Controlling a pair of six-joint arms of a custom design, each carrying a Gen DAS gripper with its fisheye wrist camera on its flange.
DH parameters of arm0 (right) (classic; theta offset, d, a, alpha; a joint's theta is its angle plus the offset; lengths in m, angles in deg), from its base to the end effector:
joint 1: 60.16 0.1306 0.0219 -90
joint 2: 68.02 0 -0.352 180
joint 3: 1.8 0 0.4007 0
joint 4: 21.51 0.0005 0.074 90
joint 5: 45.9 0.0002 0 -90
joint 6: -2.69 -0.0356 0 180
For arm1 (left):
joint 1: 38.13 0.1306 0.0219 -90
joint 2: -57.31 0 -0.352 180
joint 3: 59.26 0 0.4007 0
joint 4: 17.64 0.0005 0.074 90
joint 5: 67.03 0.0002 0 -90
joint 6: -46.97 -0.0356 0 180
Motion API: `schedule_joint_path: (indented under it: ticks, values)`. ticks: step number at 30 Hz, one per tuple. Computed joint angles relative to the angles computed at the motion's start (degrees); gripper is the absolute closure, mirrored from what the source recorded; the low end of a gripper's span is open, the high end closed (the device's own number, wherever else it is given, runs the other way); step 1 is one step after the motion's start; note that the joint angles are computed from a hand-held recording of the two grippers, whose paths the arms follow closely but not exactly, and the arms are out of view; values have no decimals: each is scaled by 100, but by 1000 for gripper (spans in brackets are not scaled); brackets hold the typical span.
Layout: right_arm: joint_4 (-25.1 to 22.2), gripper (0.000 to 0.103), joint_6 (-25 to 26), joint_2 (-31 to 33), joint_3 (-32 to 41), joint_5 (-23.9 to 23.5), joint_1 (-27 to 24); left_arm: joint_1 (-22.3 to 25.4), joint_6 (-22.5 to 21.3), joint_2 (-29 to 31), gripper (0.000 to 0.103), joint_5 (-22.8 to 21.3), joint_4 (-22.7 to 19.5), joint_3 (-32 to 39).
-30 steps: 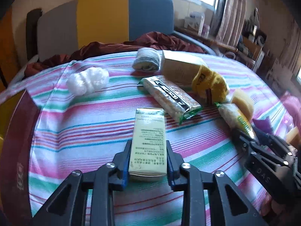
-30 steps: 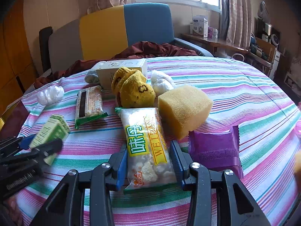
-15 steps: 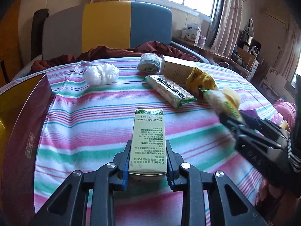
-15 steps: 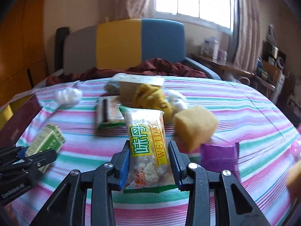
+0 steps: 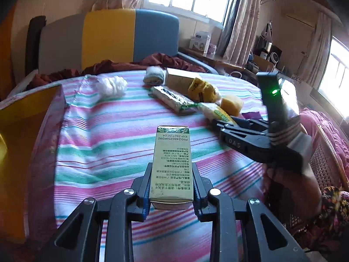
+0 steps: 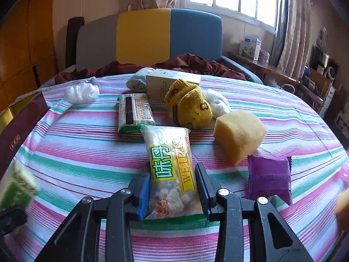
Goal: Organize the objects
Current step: 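Carry the green carton into the gold tray and open left gripper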
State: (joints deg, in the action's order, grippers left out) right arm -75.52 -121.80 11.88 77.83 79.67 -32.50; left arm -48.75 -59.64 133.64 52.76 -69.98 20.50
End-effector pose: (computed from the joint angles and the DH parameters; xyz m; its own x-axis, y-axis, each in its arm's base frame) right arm 0.3826 0.1766 0.3916 -0.6362 0.1866 -0.7486 0.3439 0.9372 -0.0587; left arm 0.3972 -0.0930 0.4174 -0.5724 0.3597 -0.7369 0.6726 0.7200 -0.1709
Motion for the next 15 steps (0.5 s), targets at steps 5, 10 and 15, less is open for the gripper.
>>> schedule_joint_path:
  ticks: [5,10,15]
  values:
    - [-131,64,17,81,81,92,36,422,-33,-76,73,258,-94,159]
    - [-156,64,34,103,104,116,50,1008,-80,47,73,533,-285,477]
    - [-151,64,12,70,77,165,110,1606,-34,489,73,419,-497,958]
